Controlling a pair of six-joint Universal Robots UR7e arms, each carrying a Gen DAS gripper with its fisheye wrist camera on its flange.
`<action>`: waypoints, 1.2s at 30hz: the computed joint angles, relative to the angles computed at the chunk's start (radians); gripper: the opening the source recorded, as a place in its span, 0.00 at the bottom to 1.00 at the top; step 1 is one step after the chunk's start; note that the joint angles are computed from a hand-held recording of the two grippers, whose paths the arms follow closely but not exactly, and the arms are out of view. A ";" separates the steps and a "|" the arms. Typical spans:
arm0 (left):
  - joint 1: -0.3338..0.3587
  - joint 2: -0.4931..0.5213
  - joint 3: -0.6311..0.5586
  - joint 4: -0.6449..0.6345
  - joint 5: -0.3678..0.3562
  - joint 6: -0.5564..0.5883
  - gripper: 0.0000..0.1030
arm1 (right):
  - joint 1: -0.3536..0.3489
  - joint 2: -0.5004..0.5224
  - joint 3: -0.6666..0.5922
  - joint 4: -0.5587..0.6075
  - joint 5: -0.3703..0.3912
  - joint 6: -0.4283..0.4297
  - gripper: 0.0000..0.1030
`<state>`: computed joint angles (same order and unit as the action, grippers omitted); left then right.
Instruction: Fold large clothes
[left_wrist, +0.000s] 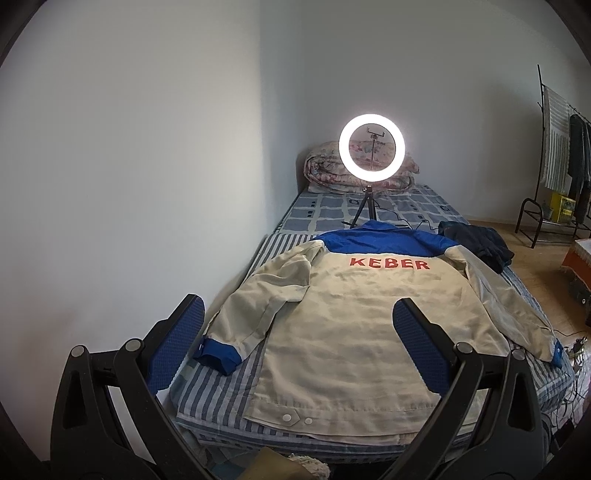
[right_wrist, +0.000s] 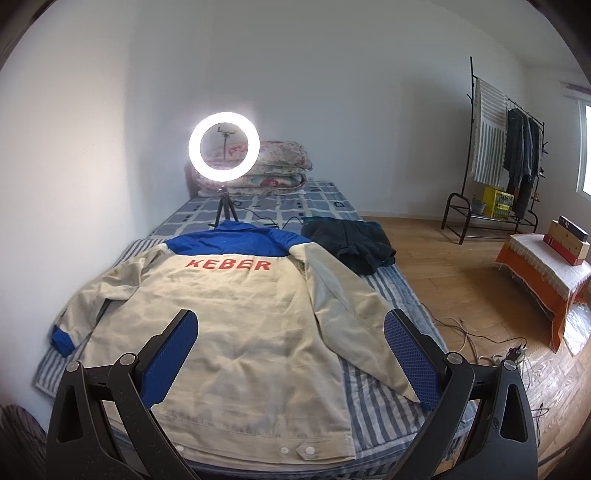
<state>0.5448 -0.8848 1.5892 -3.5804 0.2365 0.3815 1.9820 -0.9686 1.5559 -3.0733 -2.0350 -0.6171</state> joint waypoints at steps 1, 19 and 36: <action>0.003 -0.003 0.006 -0.006 0.001 0.001 1.00 | 0.003 0.005 -0.002 0.004 0.003 0.001 0.98; 0.014 -0.120 0.300 -0.156 0.082 -0.008 1.00 | 0.055 0.256 -0.185 0.195 0.237 -0.021 0.97; 0.036 -0.162 0.329 -0.601 0.073 0.321 0.71 | 0.075 0.688 -0.710 0.961 0.461 0.221 0.59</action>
<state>0.5808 -1.0466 1.9185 -4.1814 0.3095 0.7022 2.0569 -0.2808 0.8461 -2.1124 -1.5739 -0.3958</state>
